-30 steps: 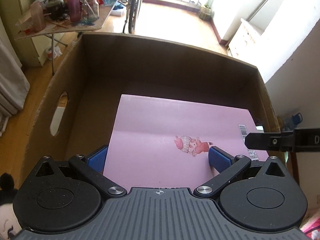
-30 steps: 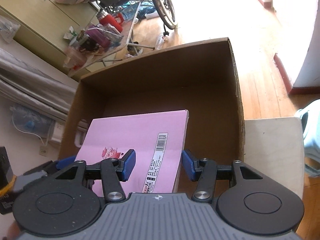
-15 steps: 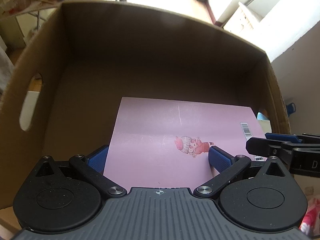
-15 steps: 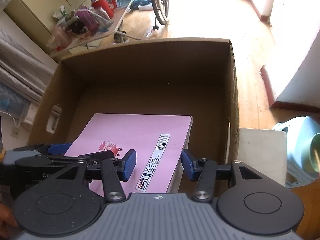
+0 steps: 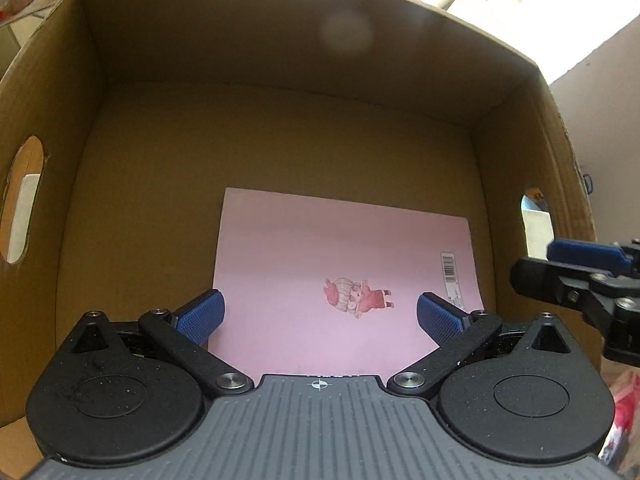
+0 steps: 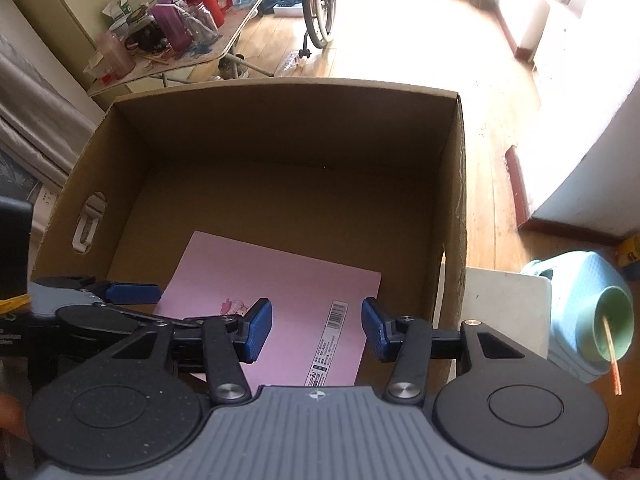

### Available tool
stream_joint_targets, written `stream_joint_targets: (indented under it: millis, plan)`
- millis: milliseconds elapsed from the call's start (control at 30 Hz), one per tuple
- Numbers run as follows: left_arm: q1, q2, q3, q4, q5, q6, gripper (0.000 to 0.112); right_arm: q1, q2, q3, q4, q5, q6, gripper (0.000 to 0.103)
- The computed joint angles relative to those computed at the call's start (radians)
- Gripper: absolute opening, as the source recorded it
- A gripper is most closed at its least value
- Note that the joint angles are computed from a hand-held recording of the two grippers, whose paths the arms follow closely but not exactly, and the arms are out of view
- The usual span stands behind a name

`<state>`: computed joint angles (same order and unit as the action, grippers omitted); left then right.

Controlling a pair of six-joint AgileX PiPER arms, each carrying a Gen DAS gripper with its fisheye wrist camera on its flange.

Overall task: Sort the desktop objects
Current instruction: 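Lower the pink book into the cardboard box with the right gripper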

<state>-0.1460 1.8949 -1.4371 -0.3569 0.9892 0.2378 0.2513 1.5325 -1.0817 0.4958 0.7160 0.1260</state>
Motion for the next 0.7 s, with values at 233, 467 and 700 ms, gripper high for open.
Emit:
stream_joint_targets:
  millis: [233,467,700]
  plan:
    - [0.027,0.044,-0.080,0.048,0.060,-0.119,0.103,-0.106,0.013,-0.003,0.229,0.175,-0.202,0.053]
    - [0.013,0.121,-0.189,0.105,0.130,-0.163,0.103,-0.124,0.167,-0.071,0.385,0.370,-0.294,0.053]
    - [-0.028,0.187,-0.239,0.115,0.188,-0.157,0.103,-0.081,0.339,-0.187,0.408,0.475,-0.258,0.053]
